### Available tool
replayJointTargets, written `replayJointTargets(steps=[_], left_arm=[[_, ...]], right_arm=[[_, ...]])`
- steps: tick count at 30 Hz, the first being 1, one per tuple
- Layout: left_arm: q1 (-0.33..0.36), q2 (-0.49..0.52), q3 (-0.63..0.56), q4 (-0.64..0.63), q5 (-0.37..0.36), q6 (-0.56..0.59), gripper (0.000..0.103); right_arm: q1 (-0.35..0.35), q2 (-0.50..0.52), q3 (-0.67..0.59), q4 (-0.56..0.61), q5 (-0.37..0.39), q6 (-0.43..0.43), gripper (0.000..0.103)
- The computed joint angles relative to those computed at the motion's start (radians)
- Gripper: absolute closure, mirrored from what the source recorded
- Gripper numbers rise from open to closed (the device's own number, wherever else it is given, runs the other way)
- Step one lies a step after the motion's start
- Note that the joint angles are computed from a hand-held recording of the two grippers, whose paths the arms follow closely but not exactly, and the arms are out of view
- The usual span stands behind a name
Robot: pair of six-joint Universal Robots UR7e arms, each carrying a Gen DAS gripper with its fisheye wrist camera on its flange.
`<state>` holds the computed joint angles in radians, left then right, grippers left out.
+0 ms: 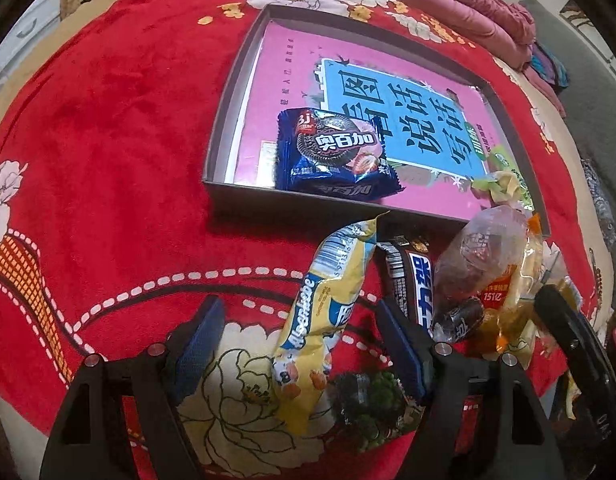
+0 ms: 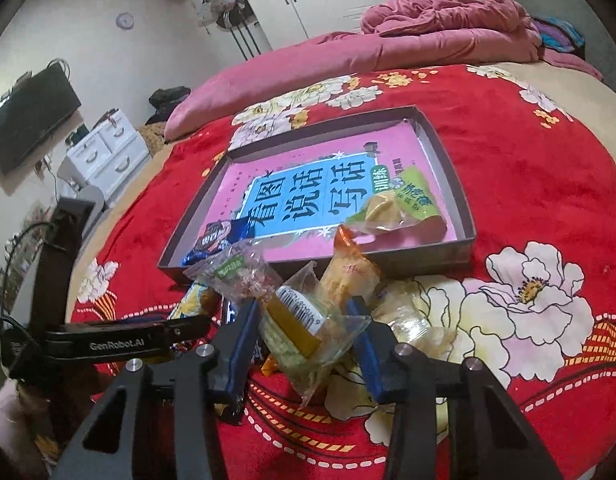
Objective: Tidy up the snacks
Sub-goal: 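Grasp the yellow wafer bar with the left tool while the right tool grasps a clear bread pack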
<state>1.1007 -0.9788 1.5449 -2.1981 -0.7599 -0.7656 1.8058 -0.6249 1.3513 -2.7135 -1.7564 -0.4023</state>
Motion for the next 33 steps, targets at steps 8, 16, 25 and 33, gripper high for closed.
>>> replayJointTargets(steps=[8, 16, 25, 33], left_arm=[[0.007, 0.007, -0.011, -0.003, -0.013, 0.004, 0.049], [0.011, -0.006, 0.012, -0.064, -0.031, 0.022, 0.076], [-0.004, -0.034, 0.056, -0.129, -0.024, 0.040, 0.084], [-0.033, -0.072, 0.101, -0.175, 0.012, 0.044, 0.084]], right_arm=[[-0.011, -0.004, -0.007, -0.006, 0.011, 0.040, 0.058], [-0.017, -0.003, -0.013, -0.001, 0.017, 0.060, 0.058], [-0.017, -0.002, -0.013, -0.008, 0.015, 0.057, 0.058], [-0.018, -0.007, -0.007, -0.032, 0.021, 0.057, 0.058]])
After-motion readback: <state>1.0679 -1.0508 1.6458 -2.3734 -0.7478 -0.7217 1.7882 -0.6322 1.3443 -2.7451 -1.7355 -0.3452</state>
